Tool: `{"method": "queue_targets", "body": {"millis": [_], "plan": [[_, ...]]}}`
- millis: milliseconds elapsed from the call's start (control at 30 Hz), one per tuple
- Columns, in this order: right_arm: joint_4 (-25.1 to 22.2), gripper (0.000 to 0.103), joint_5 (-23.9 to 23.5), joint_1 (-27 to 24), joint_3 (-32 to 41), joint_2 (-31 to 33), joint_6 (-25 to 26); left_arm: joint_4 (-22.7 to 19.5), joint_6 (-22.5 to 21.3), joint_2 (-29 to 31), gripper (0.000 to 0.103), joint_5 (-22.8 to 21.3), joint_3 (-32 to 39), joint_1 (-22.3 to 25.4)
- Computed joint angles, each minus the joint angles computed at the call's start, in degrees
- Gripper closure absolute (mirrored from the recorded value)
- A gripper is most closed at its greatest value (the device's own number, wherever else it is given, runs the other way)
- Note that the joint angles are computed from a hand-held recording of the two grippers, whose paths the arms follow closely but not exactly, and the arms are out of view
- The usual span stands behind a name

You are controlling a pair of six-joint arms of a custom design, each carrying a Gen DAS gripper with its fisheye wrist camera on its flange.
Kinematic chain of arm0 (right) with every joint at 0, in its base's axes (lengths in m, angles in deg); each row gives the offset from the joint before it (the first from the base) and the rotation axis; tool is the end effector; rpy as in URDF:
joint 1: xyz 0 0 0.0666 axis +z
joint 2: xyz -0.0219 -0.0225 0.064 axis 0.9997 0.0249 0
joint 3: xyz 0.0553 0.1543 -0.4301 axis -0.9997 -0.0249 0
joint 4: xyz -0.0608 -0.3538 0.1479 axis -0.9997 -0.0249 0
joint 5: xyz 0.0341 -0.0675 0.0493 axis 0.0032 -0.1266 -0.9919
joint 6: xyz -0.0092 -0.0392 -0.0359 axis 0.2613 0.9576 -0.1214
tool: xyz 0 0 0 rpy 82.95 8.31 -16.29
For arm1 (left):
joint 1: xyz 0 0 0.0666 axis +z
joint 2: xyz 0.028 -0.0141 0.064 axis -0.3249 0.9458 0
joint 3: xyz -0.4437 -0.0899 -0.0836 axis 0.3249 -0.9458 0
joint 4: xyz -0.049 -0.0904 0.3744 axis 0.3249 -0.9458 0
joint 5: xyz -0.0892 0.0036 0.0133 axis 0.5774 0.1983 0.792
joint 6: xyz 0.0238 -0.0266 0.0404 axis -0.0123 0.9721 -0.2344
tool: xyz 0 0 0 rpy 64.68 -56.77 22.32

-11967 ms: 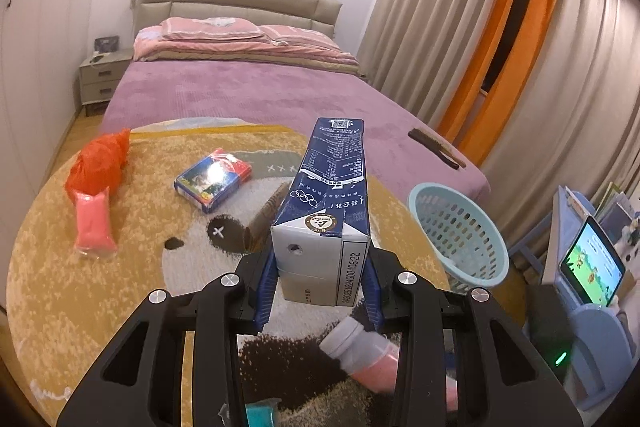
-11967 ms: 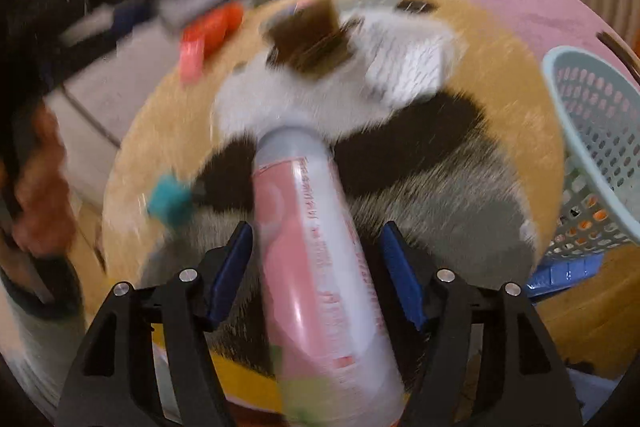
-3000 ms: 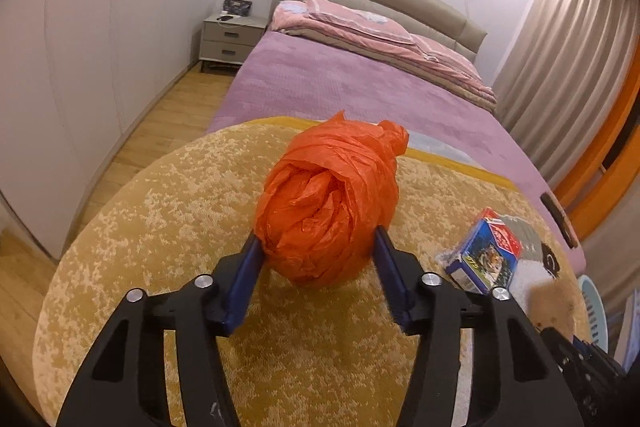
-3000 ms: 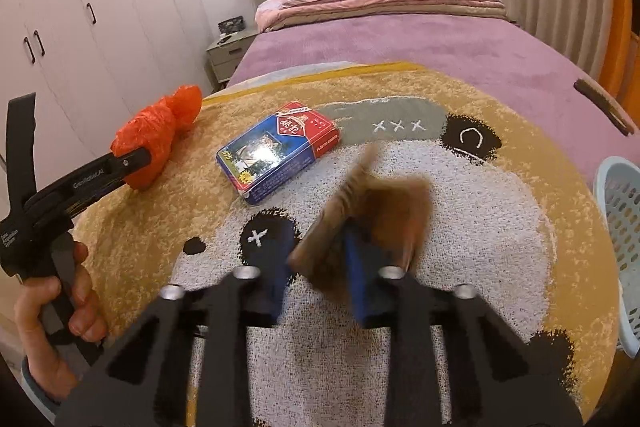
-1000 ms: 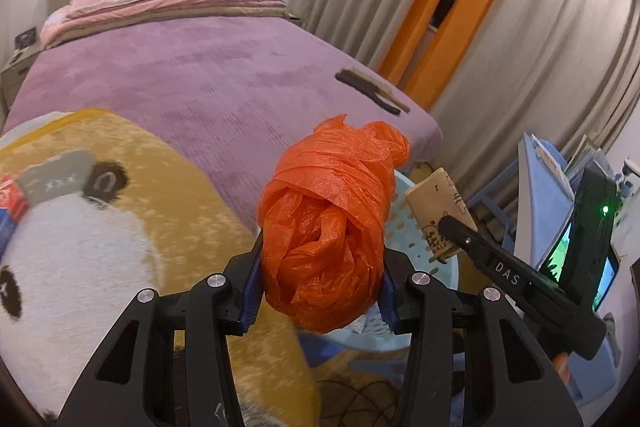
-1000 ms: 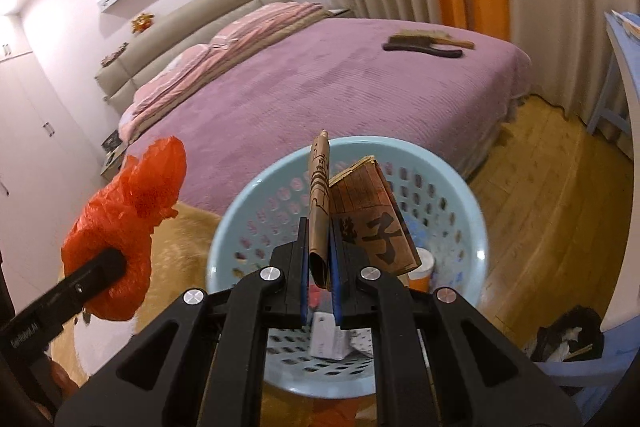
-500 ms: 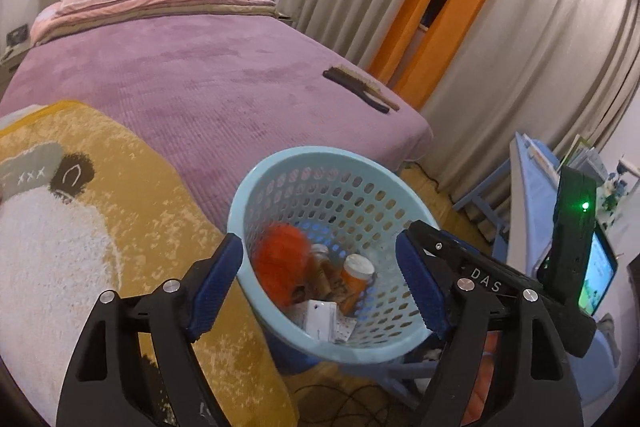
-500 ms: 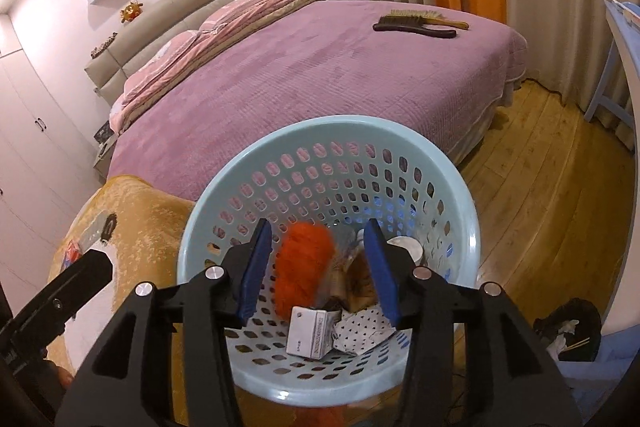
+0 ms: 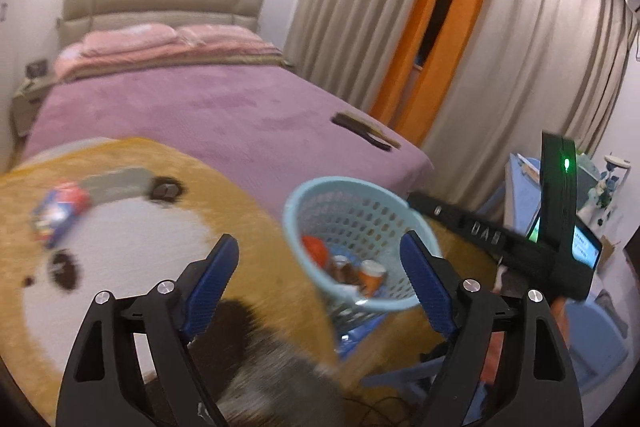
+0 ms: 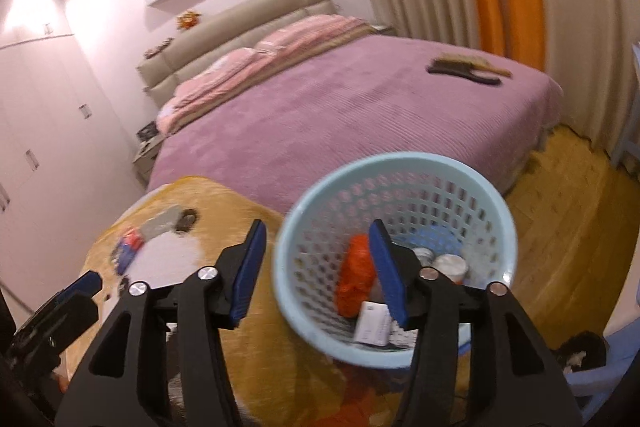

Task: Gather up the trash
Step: 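Carry bag and cardboard over the wastebasket and open both tools to drop them, then grasp the teal packet with the left tool while the right tool grasps the tiger-print card box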

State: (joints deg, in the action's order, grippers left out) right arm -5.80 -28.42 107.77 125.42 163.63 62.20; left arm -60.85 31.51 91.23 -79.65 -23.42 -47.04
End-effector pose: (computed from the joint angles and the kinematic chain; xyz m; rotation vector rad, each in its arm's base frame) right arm 0.4725 0.1717 0.4194 -0.1539 2.2528 0.5769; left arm 0.3658 -0.1872 0.4341 -0.0988 2.1501 -0.3310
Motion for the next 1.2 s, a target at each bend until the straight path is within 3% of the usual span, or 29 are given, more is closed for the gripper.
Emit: {"method": "queue_targets", "body": {"millis": [167,333,467,533,700,867,900,933,967,1033,1200], "plan": [[1.21,0.048,-0.03,4.94,-0.29,-1.38,1.84,-3.98,2.20,-9.55,0.016,-5.15,-6.26,0.85],[0.88,0.047,0.25,9.90,0.83,-0.69,3.84,-12.28,6.09,-18.76,0.015,-10.92,-11.52,2.19],[-0.43,0.047,0.86,14.10,2.43,1.04,4.73,-19.71,10.09,-23.15,0.015,-11.43,-15.28,3.30],[-1.07,0.047,1.06,15.82,3.07,1.80,4.75,-20.98,12.37,-24.32,0.015,-10.38,-17.09,3.58],[-2.35,0.047,1.68,19.53,4.80,4.06,4.93,-19.75,17.70,-24.29,0.015,-6.10,-20.81,5.31],[-4.07,0.046,3.55,22.20,6.49,6.24,6.47,-19.08,17.61,-20.26,0.016,-6.20,-20.83,5.41],[-4.45,0.046,3.76,22.60,6.86,6.53,6.67,-19.35,17.52,-19.64,0.020,-6.82,-20.78,5.34],[-4.87,0.045,4.17,23.15,7.30,6.85,6.93,-19.62,17.42,-19.06,0.030,-7.02,-20.71,5.52],[-5.21,0.041,4.39,23.58,7.89,7.32,7.17,-19.73,17.13,-18.67,0.033,-6.91,-20.78,5.93],[-6.28,0.039,4.18,24.40,9.63,8.46,7.70,-19.42,15.30,-18.52,0.049,-7.95,-20.86,6.31],[-10.63,0.039,1.64,25.59,16.60,13.64,6.31,-16.39,11.51,-20.35,0.051,-2.45,-21.02,12.96]]}}
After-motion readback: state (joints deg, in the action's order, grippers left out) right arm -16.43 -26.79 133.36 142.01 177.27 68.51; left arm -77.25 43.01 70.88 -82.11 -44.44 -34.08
